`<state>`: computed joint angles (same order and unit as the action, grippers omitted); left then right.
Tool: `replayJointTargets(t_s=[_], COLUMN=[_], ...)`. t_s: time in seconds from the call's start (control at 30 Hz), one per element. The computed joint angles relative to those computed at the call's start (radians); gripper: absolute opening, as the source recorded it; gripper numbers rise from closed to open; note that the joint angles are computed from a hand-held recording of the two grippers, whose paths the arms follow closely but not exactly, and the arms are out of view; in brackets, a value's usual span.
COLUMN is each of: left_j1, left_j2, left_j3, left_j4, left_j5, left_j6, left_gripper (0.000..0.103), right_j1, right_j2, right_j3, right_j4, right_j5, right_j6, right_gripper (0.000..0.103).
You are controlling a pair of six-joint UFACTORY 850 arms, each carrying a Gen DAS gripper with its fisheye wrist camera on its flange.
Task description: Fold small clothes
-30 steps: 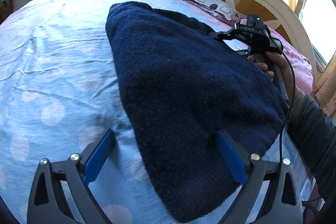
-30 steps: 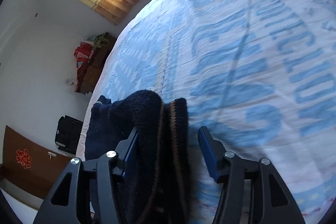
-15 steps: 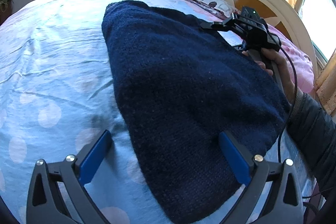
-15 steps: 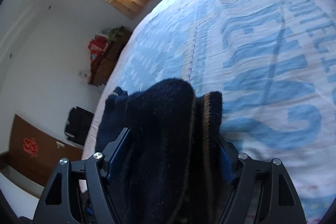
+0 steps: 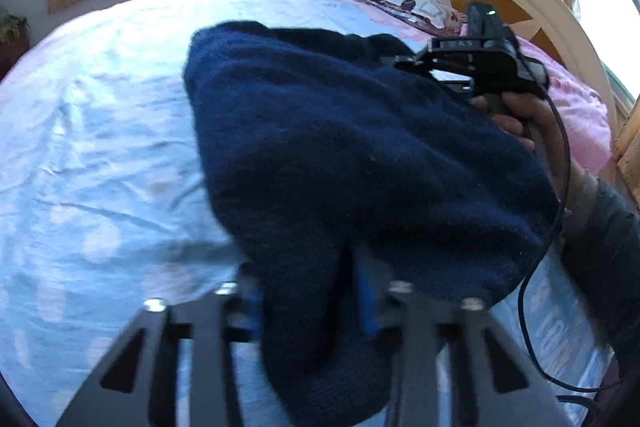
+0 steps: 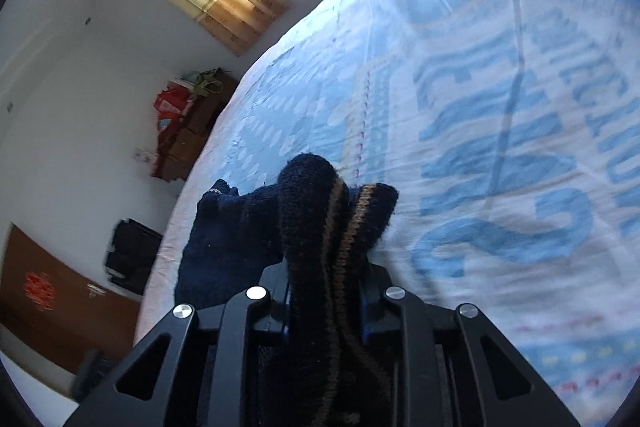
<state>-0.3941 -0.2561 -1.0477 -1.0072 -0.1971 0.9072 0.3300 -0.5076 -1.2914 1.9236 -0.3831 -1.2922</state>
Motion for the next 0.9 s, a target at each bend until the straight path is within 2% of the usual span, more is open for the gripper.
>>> replayJointTargets(t_s=[0.07, 0.17, 0.27, 0.43, 0.6, 0.9], left_j1=[0.005, -0.008, -0.005, 0.022, 0.069, 0.148], left_j2=[0.016, 0.044, 0.079, 0.135, 0.193, 0.281], left_j3=[0.007, 0.021, 0.040, 0.076, 0.124, 0.191], left_j4=[0.008, 0.149, 0.121, -0.032, -0.075, -0.015], left_j5=[0.000, 0.036, 0.041, 0.025, 0.018, 0.031], left_j6=[0.000, -0.101, -0.047, 0.110, 0.158, 0.113], left_gripper=[0.022, 0.020, 0.019, 0.019, 0.019, 0.019], right_j1=[0.012, 0.029, 0.053, 0.101, 0.137, 0.218], right_j2=[0.023, 0.050, 0.077, 0.070, 0.044, -0.060], right_j3=[0.013, 0.014, 0.012, -0.036, -0.077, -0.229], right_j4=[0.022, 0.024, 0.051, -0.014, -0.042, -0.176], right_j5=[0.034, 0.074, 0.107, 0.167, 0.173, 0.160], right_j6=[-0.018, -0.013, -0.034, 0.026, 0.089, 0.243], right_gripper=[0.023, 0.022, 0.022, 0.022, 0.022, 0.022])
